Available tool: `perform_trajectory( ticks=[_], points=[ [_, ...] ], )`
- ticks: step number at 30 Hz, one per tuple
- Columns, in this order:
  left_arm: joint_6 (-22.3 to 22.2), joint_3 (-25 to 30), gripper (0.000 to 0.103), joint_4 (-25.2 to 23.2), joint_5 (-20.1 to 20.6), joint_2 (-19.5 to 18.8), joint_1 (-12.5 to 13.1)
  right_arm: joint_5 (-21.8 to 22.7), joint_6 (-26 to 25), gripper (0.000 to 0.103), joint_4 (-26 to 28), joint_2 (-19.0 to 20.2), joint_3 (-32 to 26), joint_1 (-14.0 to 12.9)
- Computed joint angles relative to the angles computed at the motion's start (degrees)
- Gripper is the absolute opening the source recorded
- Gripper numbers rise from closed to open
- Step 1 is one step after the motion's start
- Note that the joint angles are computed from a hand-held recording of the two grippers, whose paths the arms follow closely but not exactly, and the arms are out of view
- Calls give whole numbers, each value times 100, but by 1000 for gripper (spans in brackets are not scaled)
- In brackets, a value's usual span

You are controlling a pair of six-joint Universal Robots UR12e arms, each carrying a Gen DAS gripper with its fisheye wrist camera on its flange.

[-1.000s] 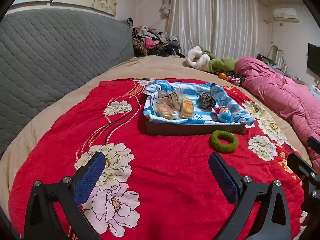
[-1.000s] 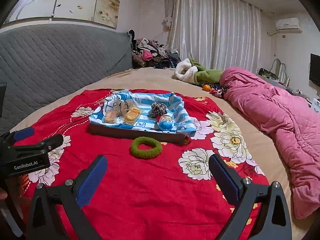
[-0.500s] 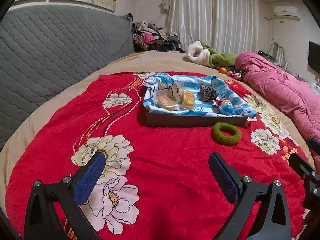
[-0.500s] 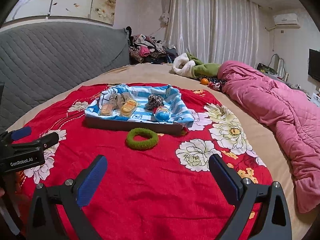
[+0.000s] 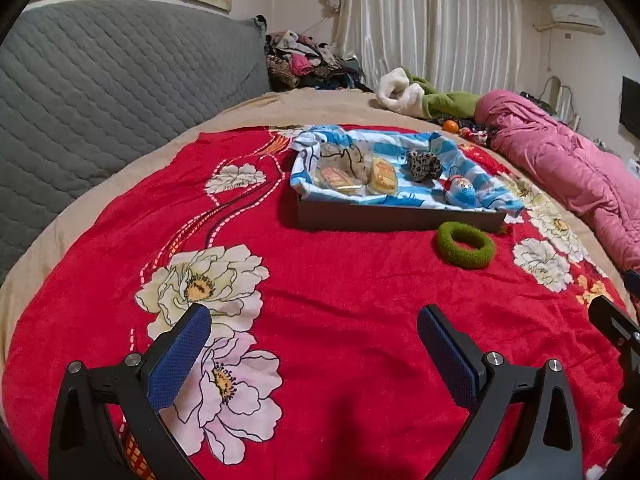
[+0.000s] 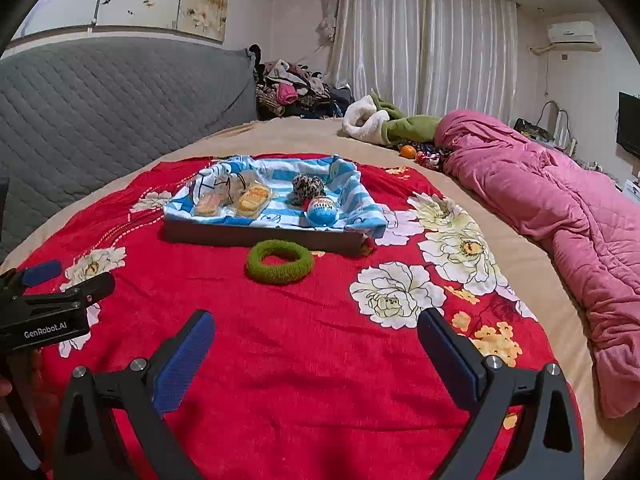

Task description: Organize objects

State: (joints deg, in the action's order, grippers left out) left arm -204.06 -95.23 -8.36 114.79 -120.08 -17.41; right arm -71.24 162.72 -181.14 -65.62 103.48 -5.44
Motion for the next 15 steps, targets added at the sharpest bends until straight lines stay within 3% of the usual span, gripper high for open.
perform_trajectory(
  ticks=[15],
  points=[
    [-2,-26,103,-24,-55,-57,13,-66,26,102,164,57,30,-6]
  ],
)
